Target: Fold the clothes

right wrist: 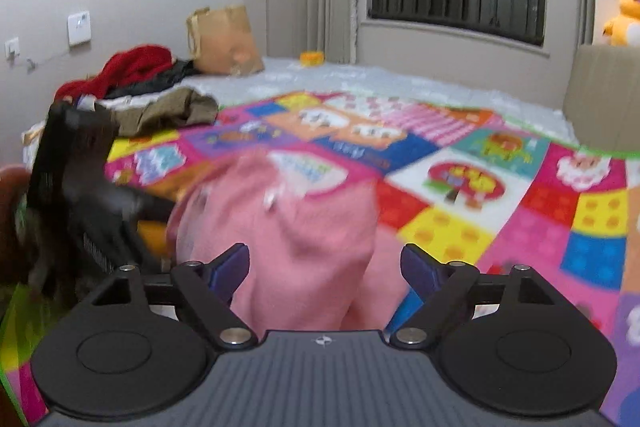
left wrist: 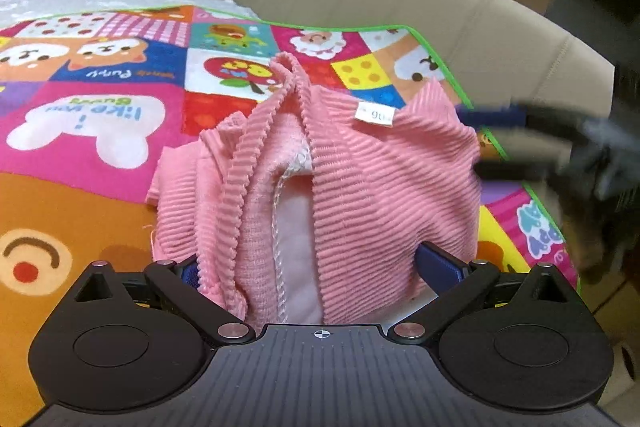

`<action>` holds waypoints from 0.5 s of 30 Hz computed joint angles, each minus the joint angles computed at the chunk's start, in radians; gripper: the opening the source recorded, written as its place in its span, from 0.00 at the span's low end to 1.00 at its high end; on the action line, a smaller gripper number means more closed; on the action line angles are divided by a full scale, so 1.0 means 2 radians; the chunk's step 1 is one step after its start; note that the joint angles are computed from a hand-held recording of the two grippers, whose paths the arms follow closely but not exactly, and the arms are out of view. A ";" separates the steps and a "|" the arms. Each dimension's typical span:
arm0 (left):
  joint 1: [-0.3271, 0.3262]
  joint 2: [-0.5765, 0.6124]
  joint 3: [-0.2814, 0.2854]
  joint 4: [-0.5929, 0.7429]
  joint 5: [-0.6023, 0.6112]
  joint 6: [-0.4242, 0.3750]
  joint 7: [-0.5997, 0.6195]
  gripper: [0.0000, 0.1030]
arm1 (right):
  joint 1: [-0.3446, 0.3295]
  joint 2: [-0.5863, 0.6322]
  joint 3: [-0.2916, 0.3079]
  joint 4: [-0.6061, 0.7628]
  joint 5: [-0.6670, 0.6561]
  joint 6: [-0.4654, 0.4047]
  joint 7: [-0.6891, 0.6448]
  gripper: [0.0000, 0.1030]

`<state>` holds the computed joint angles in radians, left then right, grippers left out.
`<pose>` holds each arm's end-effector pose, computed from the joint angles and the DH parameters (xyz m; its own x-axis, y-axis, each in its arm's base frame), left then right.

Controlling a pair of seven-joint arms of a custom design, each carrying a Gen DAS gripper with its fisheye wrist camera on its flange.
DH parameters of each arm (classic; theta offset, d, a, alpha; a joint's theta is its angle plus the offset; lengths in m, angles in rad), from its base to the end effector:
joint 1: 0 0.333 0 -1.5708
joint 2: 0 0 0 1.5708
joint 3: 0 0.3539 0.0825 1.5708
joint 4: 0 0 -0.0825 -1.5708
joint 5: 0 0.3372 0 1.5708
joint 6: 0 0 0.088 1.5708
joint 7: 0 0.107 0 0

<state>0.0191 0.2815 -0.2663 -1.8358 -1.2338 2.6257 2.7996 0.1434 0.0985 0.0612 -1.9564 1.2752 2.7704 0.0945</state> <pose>0.6181 -0.1148 0.4849 -0.5679 -0.7492 0.3408 -0.6329 0.1328 -0.7628 0.5727 0.0752 0.5429 0.5806 -0.8140 -0.0142 -0.4345 -0.2951 -0.8510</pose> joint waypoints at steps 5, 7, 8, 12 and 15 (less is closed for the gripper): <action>0.000 -0.008 0.004 0.000 0.013 0.005 -0.001 0.85 | 0.001 0.028 0.008 0.028 0.018 0.012 0.030 0.16; -0.001 -0.009 0.005 0.003 0.017 0.018 0.003 0.84 | 0.002 0.049 0.011 0.050 0.014 0.035 0.043 0.16; -0.003 -0.007 0.006 0.005 0.022 0.028 0.003 0.84 | 0.004 0.062 0.012 0.061 0.003 0.049 0.056 0.16; -0.007 0.015 0.008 0.026 0.066 0.064 -0.037 0.85 | 0.029 0.118 -0.004 0.082 -0.120 0.103 0.175 0.21; -0.001 0.034 0.003 0.039 0.105 0.071 -0.071 0.92 | 0.017 0.123 0.013 0.082 -0.120 0.118 0.203 0.24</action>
<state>0.0168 0.3496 -0.2596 -1.7572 -1.0248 2.7669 2.6567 0.1778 0.3444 0.0878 -1.7922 1.0345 3.0057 0.5003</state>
